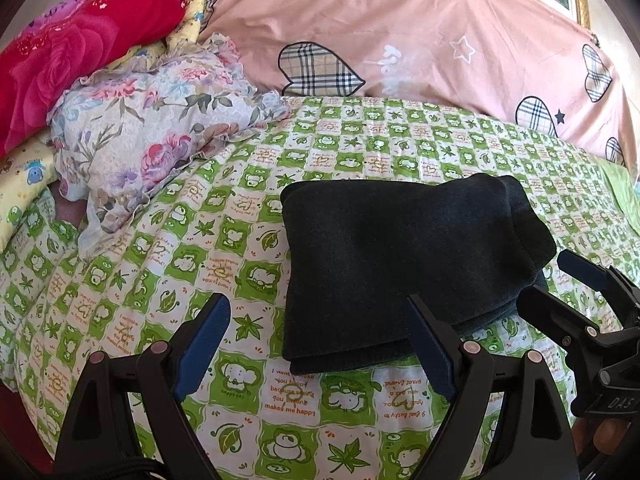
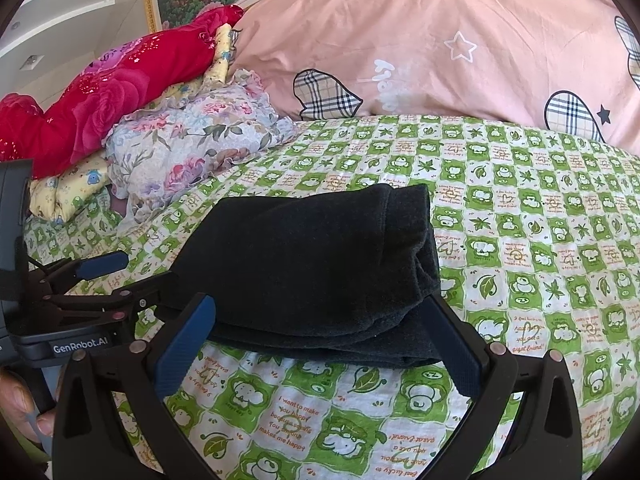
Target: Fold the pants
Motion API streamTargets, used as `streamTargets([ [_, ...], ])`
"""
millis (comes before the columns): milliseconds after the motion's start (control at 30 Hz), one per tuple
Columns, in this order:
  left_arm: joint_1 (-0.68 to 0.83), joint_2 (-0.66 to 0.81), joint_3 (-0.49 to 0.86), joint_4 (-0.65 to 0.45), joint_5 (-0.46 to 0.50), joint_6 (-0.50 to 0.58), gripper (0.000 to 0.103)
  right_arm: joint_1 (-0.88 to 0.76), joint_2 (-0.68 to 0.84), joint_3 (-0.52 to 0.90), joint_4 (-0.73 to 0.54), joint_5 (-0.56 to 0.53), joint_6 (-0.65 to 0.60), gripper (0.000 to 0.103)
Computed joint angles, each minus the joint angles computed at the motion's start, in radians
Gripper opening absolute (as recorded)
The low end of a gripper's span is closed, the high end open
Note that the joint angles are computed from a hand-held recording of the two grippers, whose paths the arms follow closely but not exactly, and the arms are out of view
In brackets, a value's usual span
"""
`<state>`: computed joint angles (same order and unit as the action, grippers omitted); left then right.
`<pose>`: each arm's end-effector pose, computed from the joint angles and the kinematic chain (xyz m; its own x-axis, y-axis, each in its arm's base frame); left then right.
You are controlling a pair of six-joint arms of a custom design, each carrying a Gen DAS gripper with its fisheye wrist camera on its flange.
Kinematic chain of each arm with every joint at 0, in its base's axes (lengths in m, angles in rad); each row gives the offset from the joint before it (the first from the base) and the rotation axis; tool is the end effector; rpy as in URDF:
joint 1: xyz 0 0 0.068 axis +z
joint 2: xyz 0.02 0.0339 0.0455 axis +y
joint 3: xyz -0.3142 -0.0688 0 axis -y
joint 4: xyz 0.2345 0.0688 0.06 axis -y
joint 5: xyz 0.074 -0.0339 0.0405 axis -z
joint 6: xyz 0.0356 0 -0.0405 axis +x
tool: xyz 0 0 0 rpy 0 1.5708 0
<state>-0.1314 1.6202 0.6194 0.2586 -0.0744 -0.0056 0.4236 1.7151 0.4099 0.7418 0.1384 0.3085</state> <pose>0.2911 -0.0358 0.1883 -0.6705 0.0830 -0.7373 0.0726 0.9963 0.0461 0.2545 0.1094 0.1556 -0.5552 0.0795 -0.8279 -0.1388 0.9726 0.1865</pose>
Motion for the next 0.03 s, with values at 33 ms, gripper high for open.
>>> streamTargets([
  [33, 0.002, 0.0, 0.002, -0.003, 0.001, -0.003, 0.088, 0.0, 0.0, 0.001, -0.003, 0.001, -0.001, 0.102],
])
